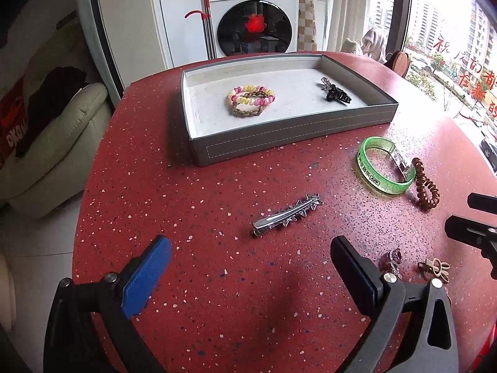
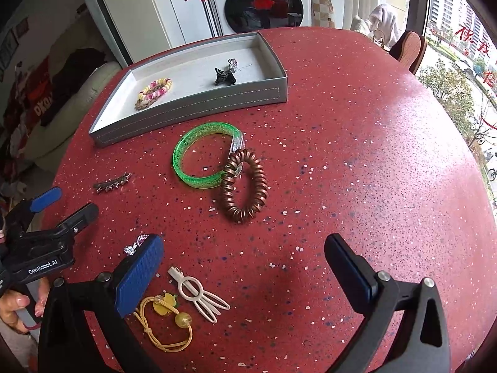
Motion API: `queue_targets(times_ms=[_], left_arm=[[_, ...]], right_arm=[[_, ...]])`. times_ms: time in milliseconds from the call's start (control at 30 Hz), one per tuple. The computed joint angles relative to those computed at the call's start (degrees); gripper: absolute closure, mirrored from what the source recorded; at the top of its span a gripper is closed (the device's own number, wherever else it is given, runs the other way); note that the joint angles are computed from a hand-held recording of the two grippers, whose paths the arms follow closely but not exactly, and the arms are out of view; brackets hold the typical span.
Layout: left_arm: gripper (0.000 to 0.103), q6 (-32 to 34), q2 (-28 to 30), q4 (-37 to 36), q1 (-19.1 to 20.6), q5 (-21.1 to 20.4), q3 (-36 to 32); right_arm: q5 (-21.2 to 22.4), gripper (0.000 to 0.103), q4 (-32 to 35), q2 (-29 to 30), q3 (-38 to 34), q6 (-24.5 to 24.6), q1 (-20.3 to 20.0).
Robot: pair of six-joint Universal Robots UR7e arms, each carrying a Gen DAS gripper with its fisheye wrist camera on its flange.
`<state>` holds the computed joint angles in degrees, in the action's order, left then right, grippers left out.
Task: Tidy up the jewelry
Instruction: 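Withdraw both open tools from the tray back over the table, then grasp the silver star hair clip with the left tool while the right tool grasps the brown coiled hair tie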
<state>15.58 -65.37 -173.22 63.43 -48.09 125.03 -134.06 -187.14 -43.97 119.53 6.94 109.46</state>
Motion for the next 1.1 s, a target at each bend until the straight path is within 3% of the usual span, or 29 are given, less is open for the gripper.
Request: queue_targets(times_ms=[200, 467, 667, 800, 1033, 1100], left_arm=[[0.000, 3.8, 2.2, -2.0, 0.0, 0.1, -1.5], [0.000, 7.0, 5.1, -0.5, 0.0, 0.1, -4.0], [0.007, 7.1, 5.4, 1.3, 0.3, -1.2, -4.6], [0.019, 6.4, 4.5, 3.3, 0.5, -3.3, -4.6], [0.042, 4.4, 3.0, 7.5, 0.6, -5.8, -4.6], [0.053, 3.5, 2.6, 8.5, 0.6, -6.4, -4.6]], right_arm=[[-0.9, 0.000, 0.6, 1.1, -2.0, -0.6, -0.8], [-1.3, 0.011, 2.7, 2.7, -5.1, -1.6, -2.2], [-4.0, 0.022, 4.2, 4.9, -7.6, -3.5, -2.0], [-5.9, 0.028, 4.2, 6.0, -8.6, -5.6, -1.5], [-5.3, 0.061, 4.5, 5.6, -8.5, -6.0, -1.1], [-5.4, 0.064, 4.6, 5.5, -8.3, -5.7, -1.0]])
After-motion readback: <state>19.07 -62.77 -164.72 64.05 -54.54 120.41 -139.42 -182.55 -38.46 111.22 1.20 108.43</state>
